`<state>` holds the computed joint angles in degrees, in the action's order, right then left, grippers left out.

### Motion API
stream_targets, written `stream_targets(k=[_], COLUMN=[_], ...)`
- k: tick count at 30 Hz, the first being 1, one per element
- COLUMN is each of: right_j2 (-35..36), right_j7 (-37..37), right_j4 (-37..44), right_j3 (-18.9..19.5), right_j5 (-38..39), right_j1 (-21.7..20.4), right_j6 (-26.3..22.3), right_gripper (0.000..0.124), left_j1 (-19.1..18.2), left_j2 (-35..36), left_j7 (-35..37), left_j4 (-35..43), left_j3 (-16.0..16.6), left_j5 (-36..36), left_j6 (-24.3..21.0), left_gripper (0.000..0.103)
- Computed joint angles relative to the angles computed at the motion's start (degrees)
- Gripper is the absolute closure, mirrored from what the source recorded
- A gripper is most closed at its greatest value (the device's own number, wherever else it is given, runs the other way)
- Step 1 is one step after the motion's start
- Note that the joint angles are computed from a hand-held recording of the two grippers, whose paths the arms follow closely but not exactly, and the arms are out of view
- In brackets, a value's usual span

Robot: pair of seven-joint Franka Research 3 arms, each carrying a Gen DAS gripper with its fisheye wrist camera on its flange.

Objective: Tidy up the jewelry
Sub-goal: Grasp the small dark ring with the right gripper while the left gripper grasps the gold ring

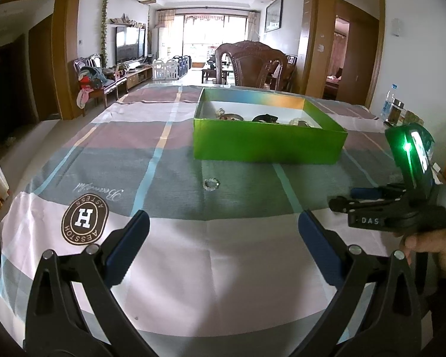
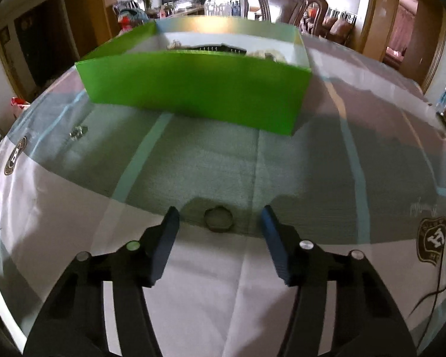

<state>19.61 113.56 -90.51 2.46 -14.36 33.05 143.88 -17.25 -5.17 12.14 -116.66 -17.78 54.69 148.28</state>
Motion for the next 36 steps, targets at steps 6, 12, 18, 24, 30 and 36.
stream_targets(k=[6,12,18,24,30,36], right_j2=[-0.5,-2.0,-12.3,-18.7,-20.9,-22.1], right_j7=[-0.2,-2.0,-0.3,-0.6,-3.2,-6.6], right_j4=[-1.4,-4.1,-16.7,-24.5,-27.4,-29.0], right_j3=[0.2,1.4,2.4,4.9,6.6,7.6], right_j5=[0.5,4.8,3.8,4.3,8.0,12.2], right_j1=[-0.3,-1.6,-1.6,-3.6,-5.8,-6.5], right_j6=[2.3,5.9,18.8,23.2,23.8,25.2], right_gripper=[0.099,0.104,0.104,0.104,0.104,0.104], left_j1=[0.2,0.1,-0.1,-1.1,-1.9,-2.2], left_j2=[0.5,1.5,4.7,12.7,18.2,19.7], left_j7=[0.2,1.8,6.4,16.2,23.9,25.2], left_j4=[0.0,1.2,5.0,13.6,19.3,19.3], left_j3=[0.4,0.7,1.6,3.4,4.9,6.4], left_j5=[-0.4,-1.1,-3.7,-10.2,-18.9,-23.1], left_j6=[0.4,-0.4,-1.5,-3.9,-4.9,-5.0], left_gripper=[0.004,0.004,0.004,0.004,0.024,0.042])
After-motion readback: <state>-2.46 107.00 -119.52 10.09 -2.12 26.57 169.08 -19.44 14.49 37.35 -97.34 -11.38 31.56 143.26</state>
